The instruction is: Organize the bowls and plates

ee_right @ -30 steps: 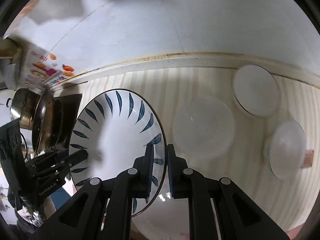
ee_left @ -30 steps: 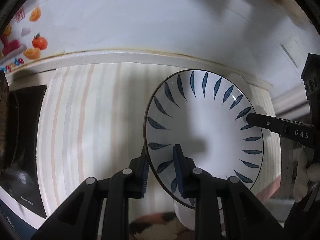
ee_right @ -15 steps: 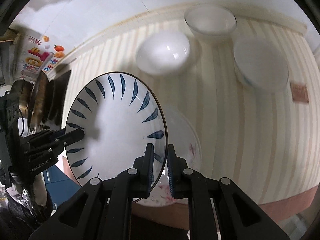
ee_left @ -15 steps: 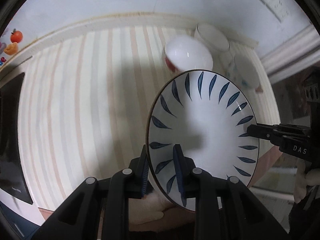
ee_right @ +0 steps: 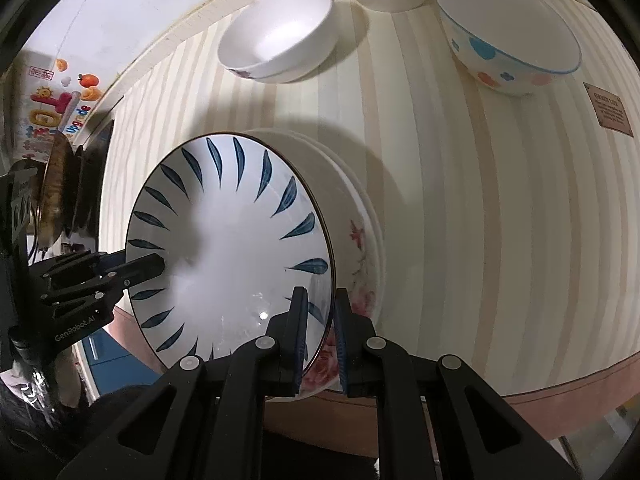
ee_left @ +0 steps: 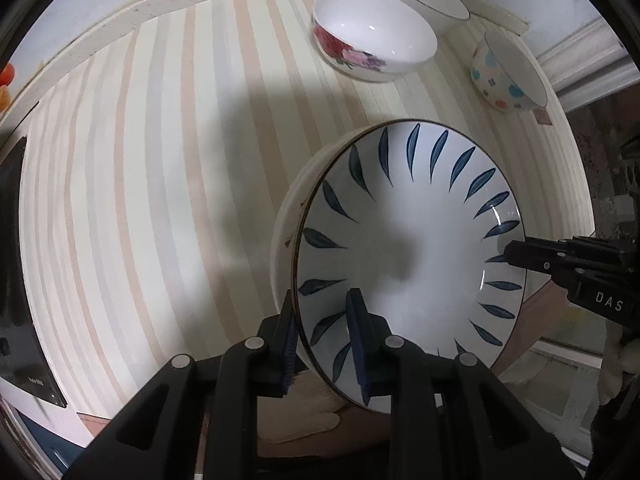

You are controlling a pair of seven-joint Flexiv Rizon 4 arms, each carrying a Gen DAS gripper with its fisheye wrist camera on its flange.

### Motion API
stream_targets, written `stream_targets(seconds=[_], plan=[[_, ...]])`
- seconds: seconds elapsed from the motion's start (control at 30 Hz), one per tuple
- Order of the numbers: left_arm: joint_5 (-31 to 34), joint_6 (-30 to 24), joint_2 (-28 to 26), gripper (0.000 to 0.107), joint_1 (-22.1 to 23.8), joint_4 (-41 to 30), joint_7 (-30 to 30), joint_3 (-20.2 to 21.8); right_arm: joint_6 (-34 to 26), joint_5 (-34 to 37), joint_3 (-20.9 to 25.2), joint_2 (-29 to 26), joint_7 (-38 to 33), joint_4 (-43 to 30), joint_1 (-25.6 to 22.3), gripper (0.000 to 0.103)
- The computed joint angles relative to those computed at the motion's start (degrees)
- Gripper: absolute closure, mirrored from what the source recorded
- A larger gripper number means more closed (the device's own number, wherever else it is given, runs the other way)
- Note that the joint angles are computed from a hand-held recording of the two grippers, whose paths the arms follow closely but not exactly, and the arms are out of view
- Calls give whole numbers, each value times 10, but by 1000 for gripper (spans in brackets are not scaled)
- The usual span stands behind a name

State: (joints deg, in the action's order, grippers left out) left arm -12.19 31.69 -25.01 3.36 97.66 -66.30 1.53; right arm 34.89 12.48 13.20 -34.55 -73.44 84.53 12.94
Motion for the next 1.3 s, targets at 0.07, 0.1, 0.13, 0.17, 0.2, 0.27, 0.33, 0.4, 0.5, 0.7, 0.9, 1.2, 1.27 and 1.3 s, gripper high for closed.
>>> stream_targets(seconds=[0.07, 0.1, 0.13, 0.17, 0.2, 0.27, 0.33, 0.4, 0.5, 0.7, 0.9, 1.2, 1.27, 1.3], plan=[[5, -2, -4, 86, -3, -3, -2, 0, -2, -3, -2, -1, 1, 1, 1, 88], [7, -3, -6, 86, -4, -4, -5, 0, -5, -5, -2, -5, 2, -3, 3, 88], [9, -3, -8, 86, -5, -5, -6, 0, -6, -6, -3, -6, 2, -4, 3, 88], [10, -5, -10, 86, -6, -7, -7, 0, -12, -8, -4, -11, 3, -13, 4, 88], [11, -5, -11, 86, -7, -7, -9, 0, -12, -8, -4, -12, 4, -12, 3, 88], [13, -4, -14, 85, -9, -7, -15, 0, -15, -7, -4, -18, 4, -21, 2, 88], [11, -8, -17, 85, -8, -9, -21, 0, -15, -5, -3, -20, 3, -23, 0, 88], [14, -6, -17, 85, -9, -8, -25, 2, -17, -8, -3, -24, 3, -29, 3, 88], [24, 3, -15, 85, -14, -4, -37, 5, -24, -5, 0, -26, -1, -32, 1, 88], [20, 13, -14, 85, -14, 5, -67, 6, -44, -3, 1, -36, -20, -50, -2, 88], [17, 25, -9, 85, -9, 15, -86, 9, -58, -7, -2, -44, -30, -64, 1, 88], [32, 44, 3, 85, -11, 36, -98, 12, -81, -8, -6, -51, -23, -86, 2, 86], [32, 46, 6, 85, -11, 39, -100, 11, -83, -11, -7, -50, -22, -86, 4, 86], [32, 46, 9, 85, -11, 41, -101, 12, -83, -13, -8, -49, -20, -85, 5, 86]])
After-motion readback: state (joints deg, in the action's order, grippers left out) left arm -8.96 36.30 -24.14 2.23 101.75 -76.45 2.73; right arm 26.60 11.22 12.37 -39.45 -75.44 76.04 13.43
